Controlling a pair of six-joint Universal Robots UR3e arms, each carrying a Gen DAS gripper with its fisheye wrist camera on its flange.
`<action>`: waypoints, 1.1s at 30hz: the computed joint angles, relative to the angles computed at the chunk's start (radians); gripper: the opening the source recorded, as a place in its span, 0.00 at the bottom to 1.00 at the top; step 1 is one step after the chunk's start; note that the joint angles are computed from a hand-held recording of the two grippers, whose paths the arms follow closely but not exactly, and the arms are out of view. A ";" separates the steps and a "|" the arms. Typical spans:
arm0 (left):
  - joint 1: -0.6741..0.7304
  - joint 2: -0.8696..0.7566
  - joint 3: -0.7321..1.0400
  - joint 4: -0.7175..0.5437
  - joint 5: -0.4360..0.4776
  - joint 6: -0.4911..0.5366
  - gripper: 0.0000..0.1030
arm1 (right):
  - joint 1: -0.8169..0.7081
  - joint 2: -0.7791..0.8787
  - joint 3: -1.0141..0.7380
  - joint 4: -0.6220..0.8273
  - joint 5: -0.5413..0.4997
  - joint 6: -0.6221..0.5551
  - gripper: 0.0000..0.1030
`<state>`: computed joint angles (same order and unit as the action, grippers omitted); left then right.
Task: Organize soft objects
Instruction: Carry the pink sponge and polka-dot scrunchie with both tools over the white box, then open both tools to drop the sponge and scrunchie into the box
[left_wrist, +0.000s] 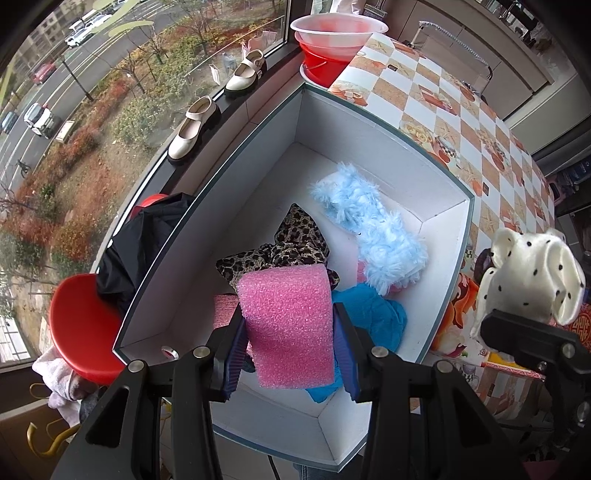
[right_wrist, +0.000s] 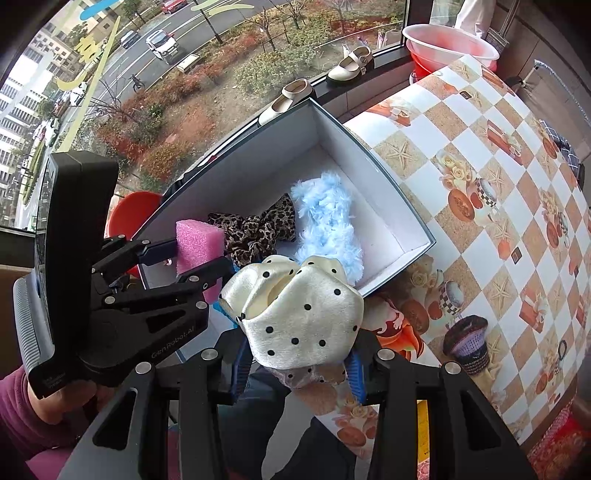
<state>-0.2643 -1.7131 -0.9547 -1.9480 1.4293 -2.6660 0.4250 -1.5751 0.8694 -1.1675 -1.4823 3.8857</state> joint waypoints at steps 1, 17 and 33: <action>0.001 0.000 -0.001 0.000 0.000 0.000 0.46 | 0.000 0.004 -0.004 0.000 0.000 -0.002 0.43; 0.009 0.002 -0.023 0.011 0.006 -0.003 0.46 | -0.013 0.051 -0.039 0.006 0.002 -0.047 0.43; 0.009 0.015 -0.061 0.017 0.026 -0.015 0.46 | -0.039 0.118 -0.091 0.013 -0.005 -0.108 0.43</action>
<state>-0.2549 -1.6980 -1.0159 -1.9315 1.4551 -2.6808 0.3859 -1.4575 0.7782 -1.1544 -1.4868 3.7773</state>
